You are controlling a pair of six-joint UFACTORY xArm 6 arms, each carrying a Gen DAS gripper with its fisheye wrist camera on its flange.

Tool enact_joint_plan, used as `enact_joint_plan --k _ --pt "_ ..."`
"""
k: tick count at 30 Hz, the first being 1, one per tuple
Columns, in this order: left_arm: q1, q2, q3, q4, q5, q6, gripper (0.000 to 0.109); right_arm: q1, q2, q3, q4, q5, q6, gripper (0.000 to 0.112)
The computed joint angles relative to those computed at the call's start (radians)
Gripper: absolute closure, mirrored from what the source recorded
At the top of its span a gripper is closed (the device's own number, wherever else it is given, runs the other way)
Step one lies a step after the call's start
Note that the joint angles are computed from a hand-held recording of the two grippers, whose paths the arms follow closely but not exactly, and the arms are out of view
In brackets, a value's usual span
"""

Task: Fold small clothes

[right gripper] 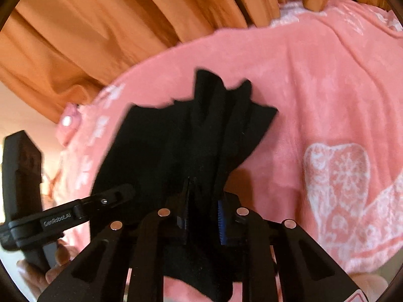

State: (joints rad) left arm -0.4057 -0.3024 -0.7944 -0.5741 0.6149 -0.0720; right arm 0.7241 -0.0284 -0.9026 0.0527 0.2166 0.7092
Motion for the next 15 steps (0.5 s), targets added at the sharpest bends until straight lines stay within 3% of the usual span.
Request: enact_joint_plan --k 8,12,15 --pt "-0.017 -0.249 0.046 -0.044 0.058 0.052 0.087 0.061 -0.233 0.038 -0.325 0.036 0.241 0.096" --pt "0.046 -0.358 -0.038 0.008 0.086 0.09 0.087 0.085 -0.255 -0.084 -0.568 0.026 0.363 0.096" --pt "0.103 -0.405 -0.129 0.066 0.097 0.116 0.087 0.096 -0.213 -0.221 -0.659 -0.014 0.384 0.096"
